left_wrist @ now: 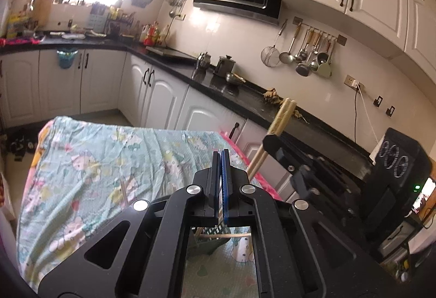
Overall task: Organize utensils
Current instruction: 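Lift both held chopsticks and carry them above the green basket, then lower the chopsticks into the basket and open both tools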
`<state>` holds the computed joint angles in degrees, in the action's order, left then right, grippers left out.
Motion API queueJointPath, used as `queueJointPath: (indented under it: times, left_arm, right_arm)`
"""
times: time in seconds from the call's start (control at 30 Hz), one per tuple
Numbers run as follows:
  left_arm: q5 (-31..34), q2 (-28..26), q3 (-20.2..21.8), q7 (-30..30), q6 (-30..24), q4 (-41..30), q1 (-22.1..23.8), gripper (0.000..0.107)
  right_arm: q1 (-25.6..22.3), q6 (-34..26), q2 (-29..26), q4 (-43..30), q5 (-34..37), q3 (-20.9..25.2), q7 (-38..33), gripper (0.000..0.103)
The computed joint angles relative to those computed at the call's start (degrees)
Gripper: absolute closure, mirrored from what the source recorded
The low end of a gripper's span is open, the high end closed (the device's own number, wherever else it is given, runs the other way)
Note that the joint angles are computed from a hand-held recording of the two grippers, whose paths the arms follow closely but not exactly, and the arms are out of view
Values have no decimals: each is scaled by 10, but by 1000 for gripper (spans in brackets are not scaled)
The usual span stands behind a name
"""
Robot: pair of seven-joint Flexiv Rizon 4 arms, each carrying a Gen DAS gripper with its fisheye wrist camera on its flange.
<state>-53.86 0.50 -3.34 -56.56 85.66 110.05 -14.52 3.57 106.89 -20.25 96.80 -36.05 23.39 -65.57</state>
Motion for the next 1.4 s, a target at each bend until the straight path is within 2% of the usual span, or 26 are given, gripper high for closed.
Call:
queueJointPath:
  times: [0.2, 0.47, 0.5, 0.57, 0.6, 0.63, 0.7, 0.83, 0.9, 0.93, 1.0, 1.2, 1.4]
  left_arm:
    - [-39, -8, -4, 17, 1, 12, -3, 107]
    - [-40, -11, -3, 6, -6, 28, 3, 107]
    - [-37, -11, -3, 3, -5, 30, 4, 107]
    - [-31, -9, -2, -3, -5, 35, 5, 106]
    - [-34, -7, -1, -1, -5, 39, 5, 102]
    - [-36, -6, -1, -1, -4, 40, 5, 99]
    - [-50, 0, 0, 6, 2, 47, 2, 82]
    - [-80, 14, 5, 27, 21, 60, -9, 69]
    - [-93, 21, 9, 35, 29, 66, -16, 59]
    - [-91, 25, 12, 33, 32, 69, -18, 56]
    - [-74, 34, 17, 18, 39, 78, -19, 44]
    - [-85, 56, 35, 17, 57, 99, -43, 27]
    - [-31, 77, 50, -29, 59, 127, -47, 18]
  right_arm:
    - [40, -16, -12, 1, 29, -34, -14, 96]
    - [75, -55, -16, 4, 81, -57, -43, 95]
    - [78, -61, -14, 6, 88, -59, -48, 94]
    - [82, -73, -10, 11, 103, -63, -58, 83]
    - [83, -75, -8, 14, 111, -65, -62, 74]
    - [81, -79, -7, 15, 120, -60, -68, 72]
    - [64, -86, -5, 18, 137, -38, -83, 71]
    - [72, -85, 12, 36, 164, -50, -98, 62]
    - [67, -87, 20, 43, 176, -45, -105, 61]
    - [66, -88, 24, 47, 181, -45, -109, 60]
    - [58, -95, 33, 53, 192, -36, -119, 57]
    - [51, -113, 59, 68, 231, -24, -149, 53]
    - [53, -127, 87, 85, 278, -15, -187, 49]
